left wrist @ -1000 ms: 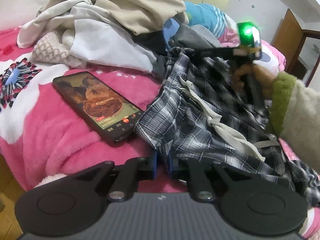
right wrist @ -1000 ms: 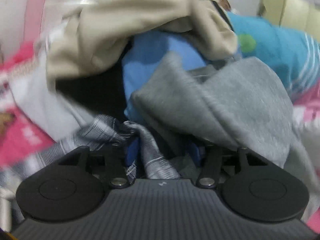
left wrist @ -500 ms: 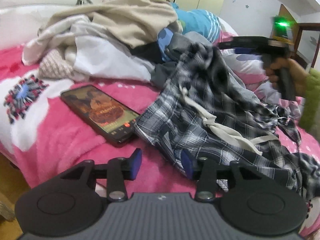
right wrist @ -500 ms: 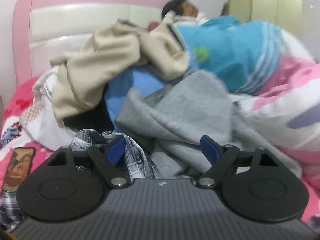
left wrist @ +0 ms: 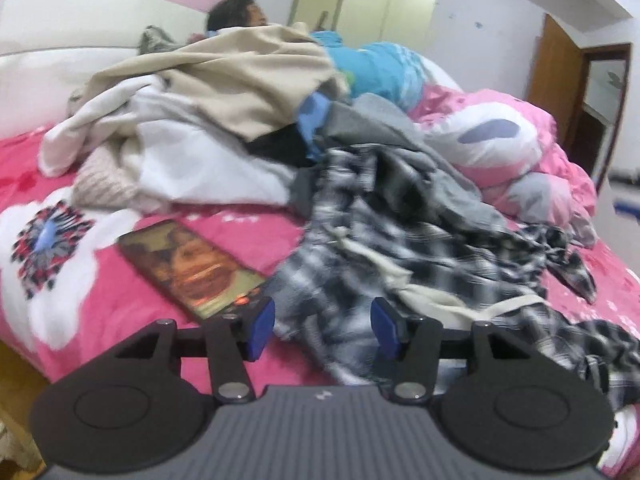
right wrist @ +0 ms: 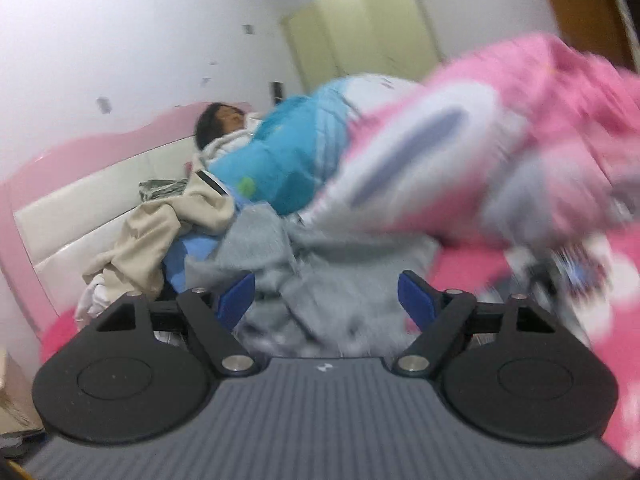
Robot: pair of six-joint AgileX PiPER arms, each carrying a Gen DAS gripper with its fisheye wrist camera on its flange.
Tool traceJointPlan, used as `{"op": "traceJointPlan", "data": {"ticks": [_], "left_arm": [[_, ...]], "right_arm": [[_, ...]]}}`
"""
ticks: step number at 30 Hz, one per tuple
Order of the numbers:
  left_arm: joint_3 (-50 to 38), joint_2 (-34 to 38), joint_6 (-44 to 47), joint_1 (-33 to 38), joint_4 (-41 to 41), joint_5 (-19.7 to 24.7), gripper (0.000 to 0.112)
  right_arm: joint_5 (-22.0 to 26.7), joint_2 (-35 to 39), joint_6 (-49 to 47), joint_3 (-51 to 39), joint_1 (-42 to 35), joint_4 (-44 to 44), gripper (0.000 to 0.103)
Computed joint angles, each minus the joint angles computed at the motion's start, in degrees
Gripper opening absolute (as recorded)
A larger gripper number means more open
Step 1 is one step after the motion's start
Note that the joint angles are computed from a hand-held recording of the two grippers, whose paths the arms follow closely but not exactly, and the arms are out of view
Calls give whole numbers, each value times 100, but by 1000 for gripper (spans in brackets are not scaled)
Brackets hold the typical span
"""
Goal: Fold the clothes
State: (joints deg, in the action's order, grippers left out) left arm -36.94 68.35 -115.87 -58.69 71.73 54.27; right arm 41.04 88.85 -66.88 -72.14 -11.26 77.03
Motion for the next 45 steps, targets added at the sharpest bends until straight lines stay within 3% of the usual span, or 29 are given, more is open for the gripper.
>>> {"op": "traceJointPlan", "data": {"ticks": [3,7,10,14,18,22,25,32,35,38,40,45], "left_arm": [[-265,233,352,189,53,-481,58],[-623,684,797,405,8,-1089,59],[-938,993,1168,473,-209,-1339,59],[-1415,1338,1687,433,-417,-1457,60],[-2043,1749,2304,506,-773,-1542,60],[-2937,2199,3278,736,-1487,-1490,60],[-3703,2629,3920,986,-1858,-1423,60],[-5164,3789,4777,1632,-2243,-1658,63],[-5581,4252,4845,1858,-2309,-1803,63],[-6004,4711,4963,2054,-2397,-1896,63],[-6150,4887,4992,2149,-2446,-1968,63],[-6312,5216,4605,2330,-2167,-2355,63]], "right_arm": [[-53,-773,-479,1344,-790,-63,75],[291,-1424,-906,2635,-2541,-292,74],[405,-1529,-685,3011,-3904,-635,74],[1243,-1063,-686,3057,-5626,-180,74],[1088,-652,-778,2985,-5944,152,75],[1116,-566,-1203,2992,-5692,557,75],[1062,-577,-1460,2797,-5059,813,75],[848,104,-841,1144,-3071,424,74],[504,828,8,64,-2180,-324,74],[75,1597,1156,-1059,-1390,-1713,74],[-341,1751,814,-1207,-908,-2251,74],[-1432,1878,-1472,-947,177,-2697,73]]}}
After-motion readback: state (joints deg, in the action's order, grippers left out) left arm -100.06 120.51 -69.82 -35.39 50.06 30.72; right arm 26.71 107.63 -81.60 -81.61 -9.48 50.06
